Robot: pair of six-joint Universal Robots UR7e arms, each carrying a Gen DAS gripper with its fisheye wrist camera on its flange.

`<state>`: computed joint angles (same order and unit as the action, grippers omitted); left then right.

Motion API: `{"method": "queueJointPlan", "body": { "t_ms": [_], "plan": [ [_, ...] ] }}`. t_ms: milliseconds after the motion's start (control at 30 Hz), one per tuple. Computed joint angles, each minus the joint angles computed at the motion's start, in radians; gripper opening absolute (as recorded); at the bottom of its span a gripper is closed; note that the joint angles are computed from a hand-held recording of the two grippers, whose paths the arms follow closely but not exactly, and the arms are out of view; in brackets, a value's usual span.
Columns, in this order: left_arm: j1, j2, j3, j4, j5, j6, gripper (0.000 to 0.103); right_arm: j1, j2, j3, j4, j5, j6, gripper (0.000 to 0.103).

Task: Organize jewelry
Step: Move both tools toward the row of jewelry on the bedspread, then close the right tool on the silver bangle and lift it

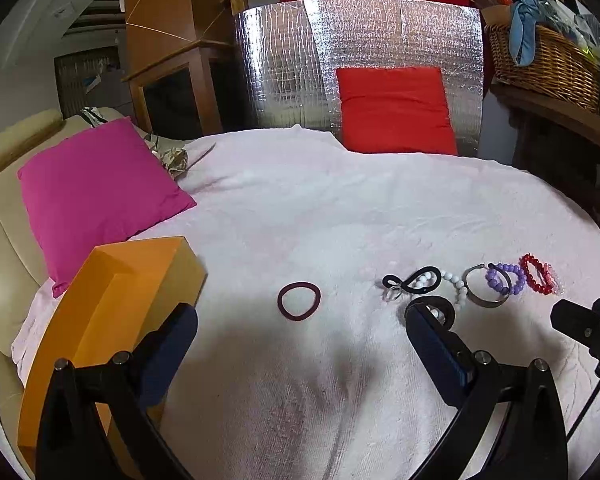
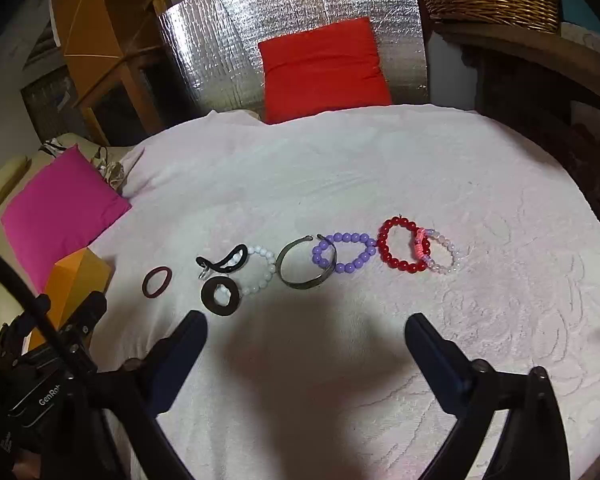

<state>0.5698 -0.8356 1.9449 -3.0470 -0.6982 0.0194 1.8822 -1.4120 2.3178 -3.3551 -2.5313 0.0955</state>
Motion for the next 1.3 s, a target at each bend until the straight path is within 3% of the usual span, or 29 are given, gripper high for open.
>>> {"method": "queueJointPlan", "body": {
  "t_ms": [233, 400, 467, 633, 767, 900, 1000, 1167, 1267, 1300],
  "plan": [
    [0.019, -0.005, -0.016, 0.051, -0.028, -0.029, 0.103, -0.024, -0.016, 0.009, 0.0, 0.042, 0.013, 0.089],
    [0.07, -0.012, -0.065, 0.204, -0.122, -0.105, 0.103, -0.08, -0.036, 0.007, 0.014, 0.134, 0.03, 0.071],
    [0.081, -0.008, -0.073, 0.22, -0.143, -0.108, 0.103, -0.11, -0.038, 0.001, 0.011, 0.177, 0.041, 0.065],
    [0.088, 0.003, -0.081, 0.224, -0.191, -0.076, 0.103, -0.151, 0.001, -0.042, 0.018, 0.196, 0.052, 0.051],
    [0.093, 0.012, -0.095, 0.233, -0.214, -0.06, 0.102, -0.177, 0.025, -0.066, 0.022, 0.201, 0.085, 0.05],
    [0.106, 0.018, -0.112, 0.263, -0.223, -0.044, 0.089, -0.174, 0.073, -0.097, -0.021, 0.174, 0.028, 0.05],
    [0.117, 0.02, -0.121, 0.276, -0.226, -0.039, 0.081, -0.177, 0.088, -0.119, 0.012, 0.15, 0.041, 0.05],
    [0.14, 0.014, -0.144, 0.29, -0.223, -0.037, 0.08, -0.183, 0.109, -0.13, 0.004, 0.103, -0.004, 0.051],
    [0.163, 0.013, -0.166, 0.324, -0.203, -0.064, 0.08, -0.178, 0.13, -0.139, -0.019, 0.077, -0.05, 0.056],
    [0.171, 0.012, -0.173, 0.334, -0.201, -0.08, 0.08, -0.178, 0.132, -0.144, -0.006, 0.078, -0.047, 0.064]
  ]
}}
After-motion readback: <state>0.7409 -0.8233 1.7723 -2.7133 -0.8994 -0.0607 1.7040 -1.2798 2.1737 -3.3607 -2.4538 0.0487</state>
